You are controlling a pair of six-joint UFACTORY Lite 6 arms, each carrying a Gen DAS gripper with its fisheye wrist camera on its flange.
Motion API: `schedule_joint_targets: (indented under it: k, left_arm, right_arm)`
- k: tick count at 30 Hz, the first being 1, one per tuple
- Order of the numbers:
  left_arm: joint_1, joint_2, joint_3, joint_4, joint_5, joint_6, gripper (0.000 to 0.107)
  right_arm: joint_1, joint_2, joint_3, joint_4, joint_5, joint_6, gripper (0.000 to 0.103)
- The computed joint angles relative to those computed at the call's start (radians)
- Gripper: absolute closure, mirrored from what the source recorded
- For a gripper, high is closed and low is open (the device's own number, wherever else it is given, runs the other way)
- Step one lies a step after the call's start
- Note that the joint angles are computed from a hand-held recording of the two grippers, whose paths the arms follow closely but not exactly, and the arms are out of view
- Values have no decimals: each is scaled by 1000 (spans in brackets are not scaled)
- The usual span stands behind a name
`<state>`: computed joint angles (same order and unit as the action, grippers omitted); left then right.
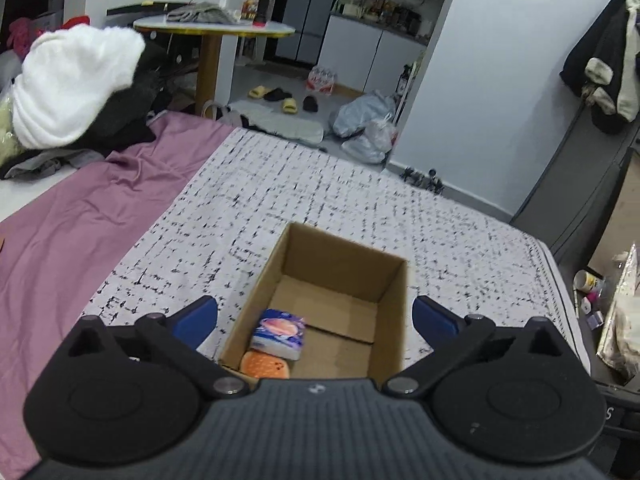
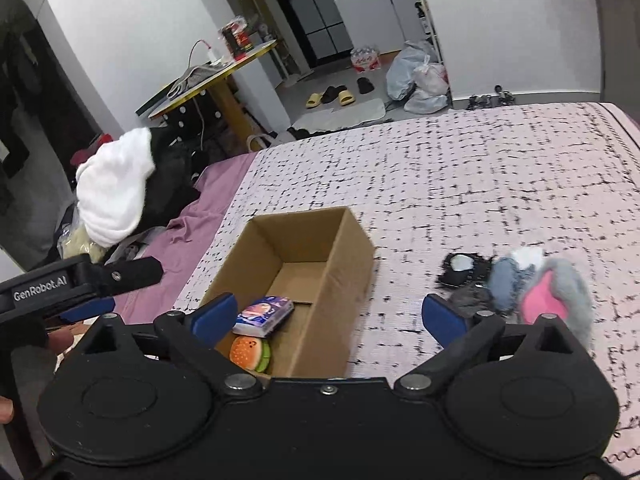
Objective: Organize soft objects
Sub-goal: 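Lower the tissue pack into the box and open the right tool, then move both tools from the box toward the grey plush mouse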
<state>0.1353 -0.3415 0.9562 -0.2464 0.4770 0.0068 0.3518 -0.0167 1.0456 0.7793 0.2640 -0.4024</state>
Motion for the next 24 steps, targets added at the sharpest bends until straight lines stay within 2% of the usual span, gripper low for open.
schedule_joint_targets:
  k: [7,9,11,13,18,21,24]
  left_arm:
    - [-138,-48,11,210,26,-234,4]
    - [-165,-53,19,204,47,-245,4]
    - [-211,-62,25,282,62,-336,4]
    - [-265,-61,39,380,84,-442,4]
    - [-361,-38,82,480,150,-567,4]
    - [-406,-30,103,494,180,-608,4]
    - [-482,-19,123,589,218,-701,4]
  right_arm:
    - [-108,-116,-97,169,54,-189,0]
    - [-139,-137,-109,183,81,-216,0]
    - [-172,-160,-121,195,110,-241,0]
    - [-200,-184,-131,184,138,-250,0]
    - [-257,-242,-153,113,175,-242,0]
    - [-286,-260,-150,38,194,-193,0]
    - [-301,-277,-149,-57,188,-125,0]
